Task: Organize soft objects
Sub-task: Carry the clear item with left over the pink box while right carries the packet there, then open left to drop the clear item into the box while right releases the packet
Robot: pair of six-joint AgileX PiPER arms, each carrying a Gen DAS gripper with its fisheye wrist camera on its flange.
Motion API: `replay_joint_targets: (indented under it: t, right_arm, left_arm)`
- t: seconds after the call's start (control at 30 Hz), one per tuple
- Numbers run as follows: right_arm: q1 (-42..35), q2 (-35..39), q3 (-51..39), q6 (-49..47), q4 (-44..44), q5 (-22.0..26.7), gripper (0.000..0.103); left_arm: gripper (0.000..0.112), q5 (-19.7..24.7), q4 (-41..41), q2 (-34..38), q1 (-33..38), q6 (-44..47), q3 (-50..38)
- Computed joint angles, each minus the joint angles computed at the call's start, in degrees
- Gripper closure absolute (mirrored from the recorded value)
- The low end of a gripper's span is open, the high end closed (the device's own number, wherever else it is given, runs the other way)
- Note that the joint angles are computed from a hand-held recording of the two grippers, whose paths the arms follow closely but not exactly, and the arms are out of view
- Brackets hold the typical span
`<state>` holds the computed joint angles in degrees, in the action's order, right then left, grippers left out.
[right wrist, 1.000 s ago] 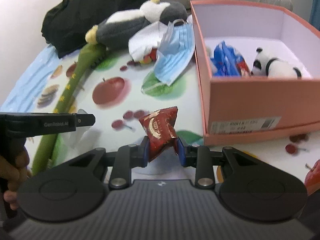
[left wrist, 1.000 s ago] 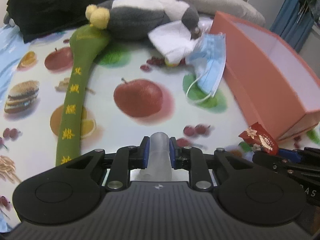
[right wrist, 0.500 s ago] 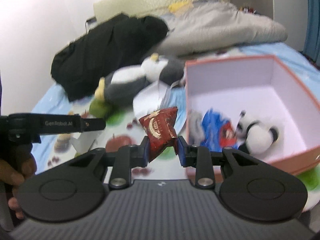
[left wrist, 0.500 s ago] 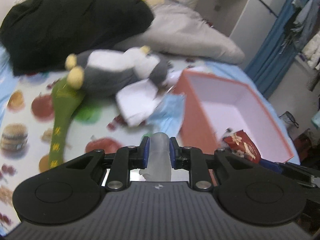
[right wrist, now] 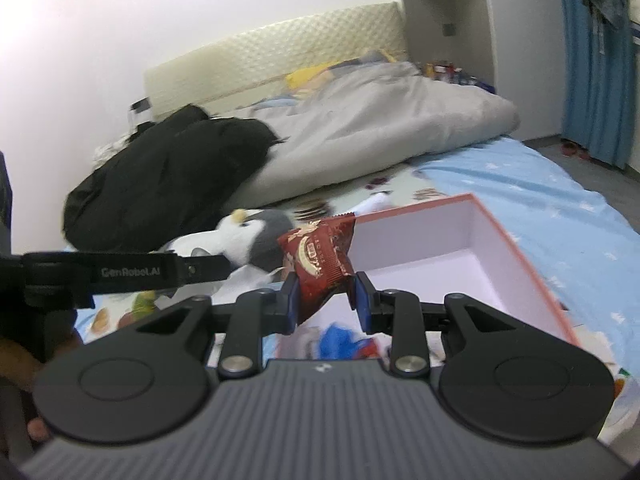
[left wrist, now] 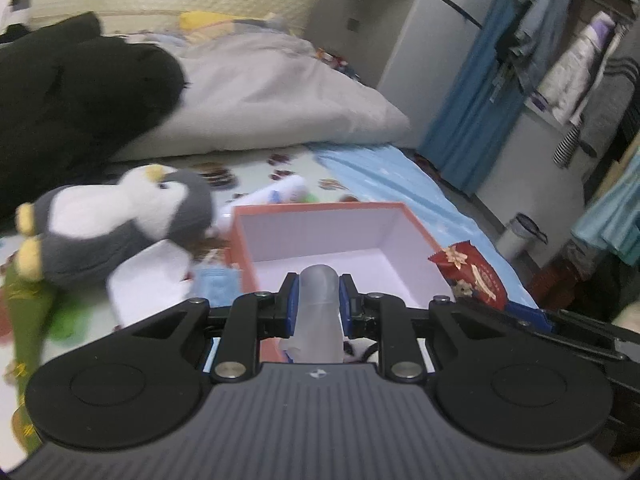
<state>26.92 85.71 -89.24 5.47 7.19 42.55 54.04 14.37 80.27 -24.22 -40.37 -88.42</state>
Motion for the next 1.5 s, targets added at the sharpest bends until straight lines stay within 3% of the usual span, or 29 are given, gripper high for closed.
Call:
replay_joint_targets:
  t: [0.2,0.43,0.6,0.63,0.7,0.73,0.93,1.07,1.5]
  right_arm:
    - [-6.50,5.68,-3.00,-1.87,2.01,2.57,0.071]
    - [-12.37,13.37,-5.23,-4.82,5.22,5.94,0.071]
    - [-15.17,17.39,-5.56,-6.78,7.72,7.61,0.070]
    - [-15.48,17.79,-5.55,-6.87,7.85,7.84,0.070]
    - [-16.04,18.47,-5.81,-7.38,8.37,8.30,0.068]
    - [-16.16,18.93,-6.26,-7.42,8.41,8.58,0.067]
    - [-17.00,19.27,-7.68,-7.44,9.05,9.07,0.055]
    - [-17.48,16.75,-6.10,-8.46,10.44,8.03,0.055]
    - [-12.65,-0.71,4.77,-5.03,7.66,2.84,0.055]
  left_arm:
    - [0.088,-0.45,-7.97,12.41,1.67,7.59,-8.42]
    - [0.088,2.80,-12.56,26.88,2.17,12.81,-19.34]
    - [0.087,5.70,-14.00,33.37,2.37,14.27,-24.41]
    - [0.086,6.40,-14.43,34.47,2.46,14.78,-25.43]
    - [0.071,8.21,-15.59,36.41,2.75,16.84,-27.74]
    - [0.071,8.94,-15.63,37.19,2.72,17.39,-28.71]
    - [0.070,8.53,-14.92,36.75,2.43,17.48,-29.23]
    - [0.070,8.84,-13.23,34.30,1.84,17.17,-29.07]
    - [0.069,6.42,-3.04,13.10,-5.80,8.98,-13.17]
